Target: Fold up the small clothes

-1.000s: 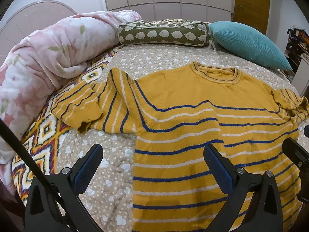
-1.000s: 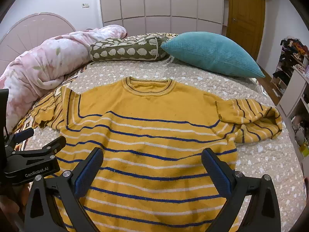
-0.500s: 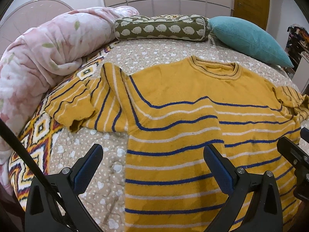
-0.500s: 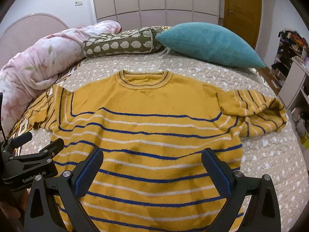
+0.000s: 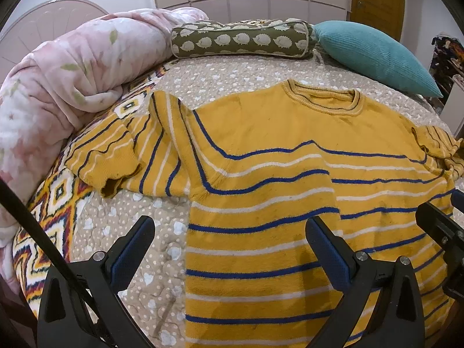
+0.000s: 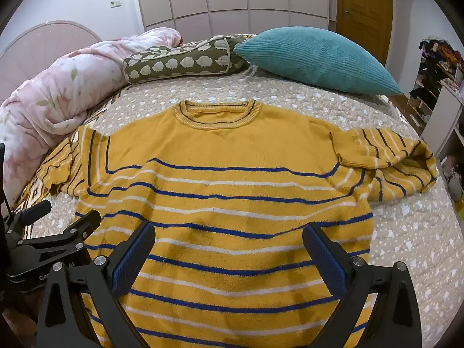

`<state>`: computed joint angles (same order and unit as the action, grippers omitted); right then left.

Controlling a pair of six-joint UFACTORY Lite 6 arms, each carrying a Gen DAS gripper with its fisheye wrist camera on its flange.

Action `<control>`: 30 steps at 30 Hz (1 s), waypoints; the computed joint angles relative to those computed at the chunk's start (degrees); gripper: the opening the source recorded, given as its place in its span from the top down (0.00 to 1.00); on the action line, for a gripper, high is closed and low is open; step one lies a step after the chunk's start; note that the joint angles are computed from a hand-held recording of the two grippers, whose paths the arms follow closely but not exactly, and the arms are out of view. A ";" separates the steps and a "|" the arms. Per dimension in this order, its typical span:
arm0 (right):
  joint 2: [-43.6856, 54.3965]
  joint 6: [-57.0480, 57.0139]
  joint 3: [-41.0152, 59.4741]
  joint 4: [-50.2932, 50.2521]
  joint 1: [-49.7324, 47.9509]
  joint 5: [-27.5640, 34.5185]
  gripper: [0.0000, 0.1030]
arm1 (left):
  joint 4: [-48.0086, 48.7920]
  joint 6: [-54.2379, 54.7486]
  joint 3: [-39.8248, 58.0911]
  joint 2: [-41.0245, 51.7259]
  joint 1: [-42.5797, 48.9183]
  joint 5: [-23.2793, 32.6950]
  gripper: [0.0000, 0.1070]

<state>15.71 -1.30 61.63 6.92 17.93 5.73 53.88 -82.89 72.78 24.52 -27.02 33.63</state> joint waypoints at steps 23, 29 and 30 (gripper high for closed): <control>2.66 -0.21 2.21 0.43 -0.56 0.98 0.00 | 0.07 -0.13 -0.51 0.86 0.59 -0.88 0.04; 3.43 -0.90 2.82 1.12 -0.68 1.12 0.00 | 0.18 -0.26 -0.92 0.66 0.91 -1.12 0.04; 3.43 -0.44 2.79 0.78 -0.65 1.12 0.00 | 0.19 -0.30 -1.13 0.55 0.99 -1.24 0.04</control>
